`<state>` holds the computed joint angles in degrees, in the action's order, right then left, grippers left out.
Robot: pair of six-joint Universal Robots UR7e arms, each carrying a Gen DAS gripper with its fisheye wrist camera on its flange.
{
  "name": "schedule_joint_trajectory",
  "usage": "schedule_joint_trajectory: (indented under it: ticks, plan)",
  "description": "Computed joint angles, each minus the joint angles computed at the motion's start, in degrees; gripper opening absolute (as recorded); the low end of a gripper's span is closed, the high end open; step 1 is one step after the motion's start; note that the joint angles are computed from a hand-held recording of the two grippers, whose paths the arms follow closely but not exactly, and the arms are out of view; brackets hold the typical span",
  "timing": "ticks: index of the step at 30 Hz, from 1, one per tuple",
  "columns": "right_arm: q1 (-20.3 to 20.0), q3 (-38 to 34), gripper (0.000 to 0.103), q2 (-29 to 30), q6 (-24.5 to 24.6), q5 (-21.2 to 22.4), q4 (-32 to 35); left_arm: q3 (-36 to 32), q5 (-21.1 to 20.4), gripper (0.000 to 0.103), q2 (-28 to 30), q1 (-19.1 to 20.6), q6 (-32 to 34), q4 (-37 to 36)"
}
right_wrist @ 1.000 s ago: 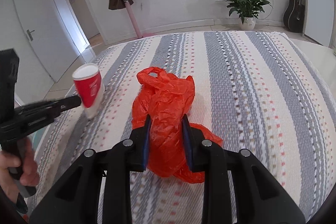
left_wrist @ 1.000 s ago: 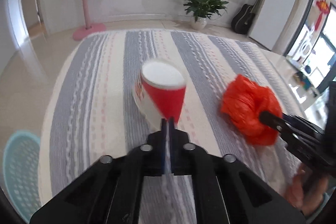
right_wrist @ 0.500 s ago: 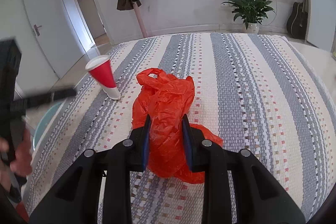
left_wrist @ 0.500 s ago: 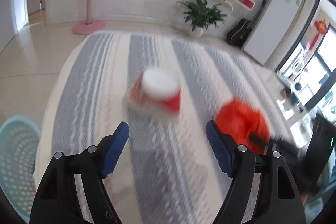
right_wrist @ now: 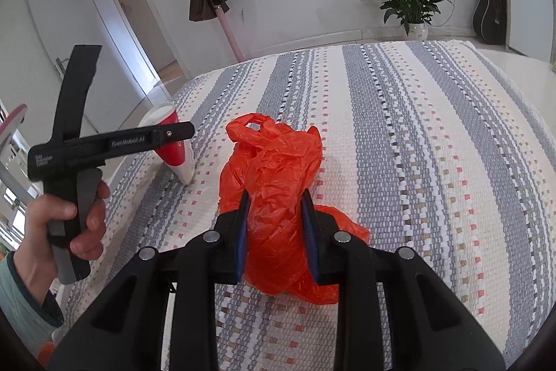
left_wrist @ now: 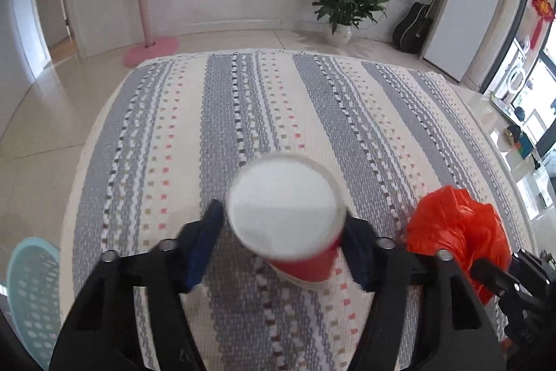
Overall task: Collect trash
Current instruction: 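Carry paper cup and red bag to the blue basket and open both tools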
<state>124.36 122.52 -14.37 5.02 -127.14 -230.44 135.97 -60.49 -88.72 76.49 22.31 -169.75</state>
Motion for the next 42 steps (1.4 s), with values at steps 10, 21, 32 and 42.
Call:
schedule_joint_trajectory:
  ticks: [10,21,32,42]
  plan:
    - [5.6,-5.2,0.024,1.2,-0.5,-5.8,6.5,2.2,-4.2,0.046,-13.1,2.1,1.6,4.1]
    - [15.4,-25.0,0.024,3.8,-1.6,2.6,26.1,-4.2,-10.9,0.046,-29.7,15.0,3.0,13.8]
    - [18.9,-56.9,0.024,19.1,0.8,8.0,54.0,-14.4,-22.9,0.047,-26.5,34.3,5.9,14.6]
    - [17.3,-75.7,0.027,29.3,7.4,10.8,73.6,-19.1,-24.4,0.068,-18.0,42.5,4.9,12.1]
